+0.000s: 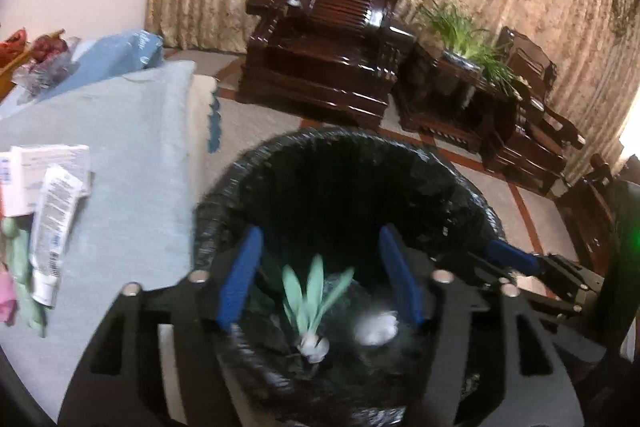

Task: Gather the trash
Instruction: 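Carry tissue and glove over the bin and open both tools to drop them, then move both tools back over the trash pile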

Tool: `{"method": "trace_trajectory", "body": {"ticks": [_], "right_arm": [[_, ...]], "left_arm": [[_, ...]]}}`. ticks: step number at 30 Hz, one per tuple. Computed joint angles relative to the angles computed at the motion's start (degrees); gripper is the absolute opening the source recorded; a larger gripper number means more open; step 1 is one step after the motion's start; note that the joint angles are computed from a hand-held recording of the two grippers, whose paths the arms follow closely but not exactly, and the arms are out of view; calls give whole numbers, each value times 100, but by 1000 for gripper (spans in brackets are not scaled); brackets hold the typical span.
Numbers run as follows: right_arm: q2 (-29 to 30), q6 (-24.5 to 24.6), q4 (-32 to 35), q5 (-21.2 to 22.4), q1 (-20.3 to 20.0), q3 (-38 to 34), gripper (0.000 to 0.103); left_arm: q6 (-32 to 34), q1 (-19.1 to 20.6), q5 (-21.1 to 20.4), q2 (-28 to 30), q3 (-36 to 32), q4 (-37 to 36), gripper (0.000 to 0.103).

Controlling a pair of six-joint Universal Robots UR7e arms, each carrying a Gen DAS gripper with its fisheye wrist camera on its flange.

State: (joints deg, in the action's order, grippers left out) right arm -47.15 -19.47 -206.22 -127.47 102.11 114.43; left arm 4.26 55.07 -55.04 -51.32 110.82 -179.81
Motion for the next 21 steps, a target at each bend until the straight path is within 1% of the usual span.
{"method": "trace_trajectory", "body": {"ticks": [1, 2, 3, 4, 7, 9, 14, 17, 21], "right_arm": [[-17, -34, -100, 17, 2, 26, 67], [-21, -58, -147, 27, 9, 25, 73], [9, -123, -273, 23, 48, 6, 82], [24, -167, -341, 26, 78, -3, 88], [35, -191, -366, 138, 181, -46, 97], [73, -172, -363, 234, 263, -110, 97], [318, -215, -271, 450, 515, -406, 97], [538, -268, -153, 556, 663, -667, 97], [881, -368, 18, 681, 846, -1045, 97]], "left_arm": [[33, -18, 97, -37, 44, -95, 76], [44, -39, 182, -87, 74, -137, 80], [68, -79, 347, -153, 132, -229, 87], [92, -100, 462, -202, 183, -304, 91], [153, -140, 774, -399, 324, -416, 94], [193, -175, 1026, -560, 441, -519, 95], [130, -132, 1444, -1055, 693, -612, 95], [322, -75, 1867, -1349, 875, -962, 95], [613, 46, 2273, -1668, 1028, -1338, 95]]}}
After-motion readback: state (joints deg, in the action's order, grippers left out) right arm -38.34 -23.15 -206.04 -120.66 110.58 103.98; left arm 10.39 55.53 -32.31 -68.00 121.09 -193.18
